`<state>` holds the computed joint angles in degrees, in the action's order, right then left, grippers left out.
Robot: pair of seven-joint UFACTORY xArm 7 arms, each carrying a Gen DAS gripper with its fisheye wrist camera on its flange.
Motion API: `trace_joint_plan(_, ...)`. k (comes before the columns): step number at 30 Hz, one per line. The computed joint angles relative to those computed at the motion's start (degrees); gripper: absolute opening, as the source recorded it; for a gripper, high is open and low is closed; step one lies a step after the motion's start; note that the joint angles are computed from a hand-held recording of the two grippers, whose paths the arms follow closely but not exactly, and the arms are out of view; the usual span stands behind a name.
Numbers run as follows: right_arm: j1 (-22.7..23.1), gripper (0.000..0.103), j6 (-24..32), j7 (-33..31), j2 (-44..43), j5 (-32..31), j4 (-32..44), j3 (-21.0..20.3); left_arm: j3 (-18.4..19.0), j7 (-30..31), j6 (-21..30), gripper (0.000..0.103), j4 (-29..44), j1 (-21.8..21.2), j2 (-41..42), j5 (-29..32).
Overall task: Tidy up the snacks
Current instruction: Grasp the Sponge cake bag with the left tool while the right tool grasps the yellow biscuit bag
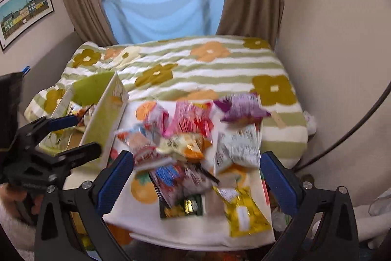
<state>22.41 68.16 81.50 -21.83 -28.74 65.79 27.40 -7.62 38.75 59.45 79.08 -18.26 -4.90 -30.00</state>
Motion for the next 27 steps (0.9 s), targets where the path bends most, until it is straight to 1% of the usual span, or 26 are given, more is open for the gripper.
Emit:
trace_joint_plan(3,1.44,0.103,-1.83,-0.94,-4.88,4.84,-6.70,-2.22,-1.37,-1.30,1.12,0.102,0.75,-1.01,2.37,2.88)
trace_joint_plan(6,1.43,0.103,-4.88,-0.38,-8.10,7.91,-12.10,-2.51,-2.52,-1.18,1.73,0.102,1.38,-2.01,5.15,5.88)
trace_joint_plan(8,0.85,0.103,-6.27,0.33,-9.18,9.20,-14.81,-2.15,-3.13,-0.63,2.22,0.102,1.76,-2.60,6.81,7.01)
trace_joint_plan(13,0.02,0.103,-8.60,1.64,-9.17,11.96,-18.88,-2.03,-4.40,0.61,3.69,0.101,3.25,-4.00,11.75,9.70)
trace_joint_plan(14,-0.01,0.103,-9.30,1.67,-9.08,12.33,-19.49,-2.22,-4.53,0.73,3.77,0.100,3.48,-4.15,12.48,10.19)
trace_joint_plan(16,-0.08,0.103,-9.98,1.31,-8.32,12.83,-20.24,-2.50,-4.73,1.06,4.07,0.092,3.89,-4.40,13.86,11.23)
trace_joint_plan(21,0.16,0.103,-9.43,-0.34,-5.29,12.90,-19.93,-2.96,-5.04,1.89,4.75,0.090,4.67,-4.82,16.65,13.23)
trace_joint_plan(23,0.41,0.102,-9.35,-0.78,-4.25,12.88,-19.88,-3.34,-5.09,1.69,5.40,0.085,5.32,-4.81,17.68,13.43)
trace_joint_plan(24,0.62,0.100,-9.66,-1.22,-3.83,13.07,-20.07,-3.75,-5.10,1.52,6.19,0.078,5.99,-4.81,18.46,13.63)
trace_joint_plan(27,1.07,0.094,-10.44,-1.57,-2.98,13.49,-20.29,-4.41,-5.25,1.84,7.01,0.074,6.91,-4.57,19.60,13.17)
